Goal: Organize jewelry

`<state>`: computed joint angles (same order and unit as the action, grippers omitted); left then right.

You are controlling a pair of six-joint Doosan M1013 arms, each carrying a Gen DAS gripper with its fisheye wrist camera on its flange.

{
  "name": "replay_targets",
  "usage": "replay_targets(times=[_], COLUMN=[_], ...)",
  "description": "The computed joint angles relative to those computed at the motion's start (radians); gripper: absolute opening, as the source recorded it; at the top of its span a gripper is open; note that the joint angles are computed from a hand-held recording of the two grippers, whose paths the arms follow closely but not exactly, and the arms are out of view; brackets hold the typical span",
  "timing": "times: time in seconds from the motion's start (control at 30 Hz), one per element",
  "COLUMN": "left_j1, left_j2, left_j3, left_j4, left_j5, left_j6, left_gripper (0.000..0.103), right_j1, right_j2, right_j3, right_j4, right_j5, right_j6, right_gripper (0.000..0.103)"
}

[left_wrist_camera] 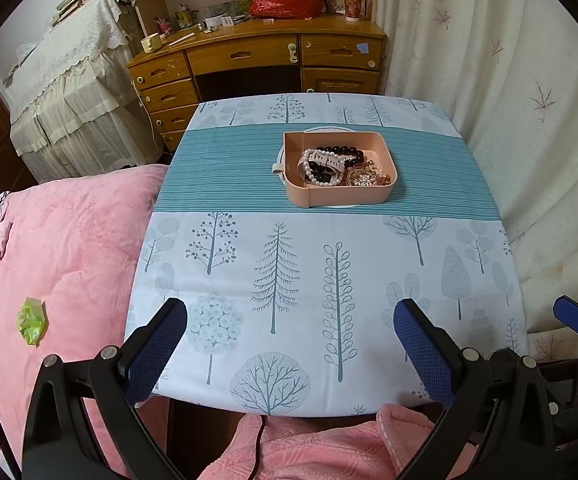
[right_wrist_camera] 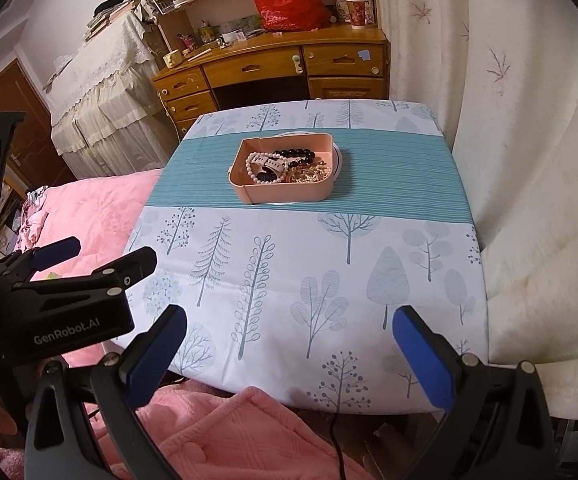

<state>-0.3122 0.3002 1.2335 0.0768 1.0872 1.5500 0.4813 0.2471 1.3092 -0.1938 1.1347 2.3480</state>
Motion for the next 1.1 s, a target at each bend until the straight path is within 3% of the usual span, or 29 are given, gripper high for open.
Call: replay_targets(times=[1.1], left_j1=[-0.007], left_j2=[0.005], left_j3=[-0.01], left_j4=[0.01], left_j5=[-0.009], left_j6=[-0.001], left_gripper=[0.102], right_j1=[-0.004], right_j2=[0.011], right_j3=[-0.01], right_j4=[0.003], right_j5=[0.02], right_j6=[-0.008], right_gripper=[0.103])
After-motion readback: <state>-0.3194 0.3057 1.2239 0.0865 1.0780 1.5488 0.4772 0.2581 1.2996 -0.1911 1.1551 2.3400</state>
